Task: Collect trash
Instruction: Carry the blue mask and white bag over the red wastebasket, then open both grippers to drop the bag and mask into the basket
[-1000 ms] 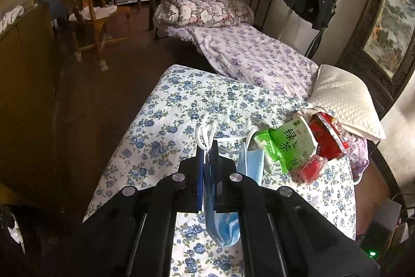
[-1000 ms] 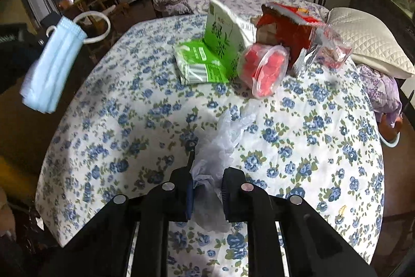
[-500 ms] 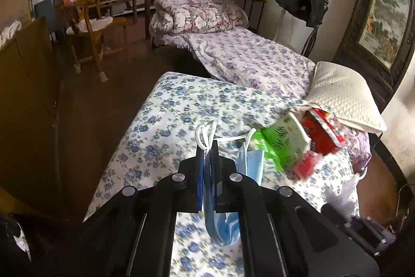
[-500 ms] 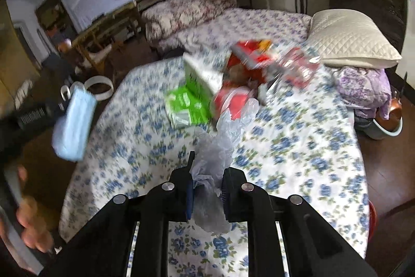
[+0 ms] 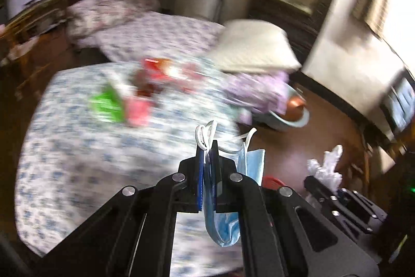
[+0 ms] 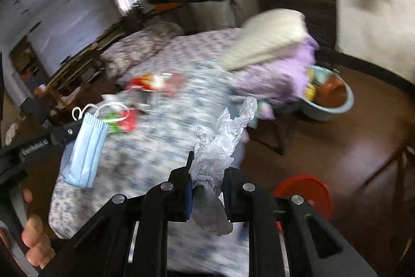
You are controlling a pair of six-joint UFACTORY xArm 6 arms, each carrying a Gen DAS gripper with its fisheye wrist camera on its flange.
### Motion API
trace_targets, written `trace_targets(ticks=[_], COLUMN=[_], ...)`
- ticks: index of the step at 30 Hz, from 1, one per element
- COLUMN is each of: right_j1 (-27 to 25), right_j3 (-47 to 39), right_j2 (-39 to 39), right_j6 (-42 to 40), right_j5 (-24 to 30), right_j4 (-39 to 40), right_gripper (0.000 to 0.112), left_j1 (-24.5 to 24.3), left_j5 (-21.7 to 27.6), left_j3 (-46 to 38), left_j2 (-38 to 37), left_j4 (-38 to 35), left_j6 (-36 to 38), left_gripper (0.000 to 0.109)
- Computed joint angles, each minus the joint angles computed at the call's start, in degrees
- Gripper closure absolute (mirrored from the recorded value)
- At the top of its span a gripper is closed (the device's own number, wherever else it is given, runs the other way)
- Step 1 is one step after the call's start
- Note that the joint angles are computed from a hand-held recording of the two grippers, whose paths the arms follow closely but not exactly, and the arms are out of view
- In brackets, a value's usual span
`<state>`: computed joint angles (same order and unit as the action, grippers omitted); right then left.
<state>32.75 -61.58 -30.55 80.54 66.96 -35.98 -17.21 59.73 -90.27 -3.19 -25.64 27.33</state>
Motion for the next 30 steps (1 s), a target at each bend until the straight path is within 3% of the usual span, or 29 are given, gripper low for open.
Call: trace_targets(ticks=[4, 8, 10, 14, 18, 21, 26, 30], right_j1=[-0.47, -2.26, -4.19, -10.85, -20.32, -27.0, -33.0, -34.27], right_j3=[8.47, 15.24, 19.79, 30.49, 41.13, 48.36, 54.47, 54.67], right_j2=[-10.85, -19.12, -24.03, -33.63, -38.54, -37.54, -22.12, -10.32], right_j6=[2.36, 3.15, 3.15, 1.35, -4.12, -9.88, -19.8, -25.17], right_j5=[5.7, 9.18, 9.39, 4.77, -2.53, -12.0, -31.64, -41.64], right_j4=[1.46, 3.13, 5.08, 10.93, 19.81, 27.16, 37.17, 43.49], right_gripper=[0.093, 0.093, 0.092, 0.092, 0.092, 0.092, 0.092, 0.09], left_j1=[-8.25, -17.36, -20.36, -24.12, -27.03, -28.11, -28.13, -27.79], left_j5=[1.38, -1.16, -1.71, -1.88, -5.39, -6.46, -5.63, -5.78], left_j3=[2.3, 4.72, 4.64, 3.22, 4.51, 4.55, 3.37, 0.32], left_j2=[-0.67, -0.23, 1.19, 5.92, 9.29, 12.52, 18.18, 22.11], left_j4=[3.01, 8.8, 10.51, 12.91, 17.94, 18.73, 16.98, 18.3], left_j6=[-2.73, -6.89, -8.73, -13.5, -18.22, -18.98, -14.95, -16.11], left_gripper=[0.103, 0.103, 0.103, 0.103, 0.103, 0.103, 0.103, 0.103])
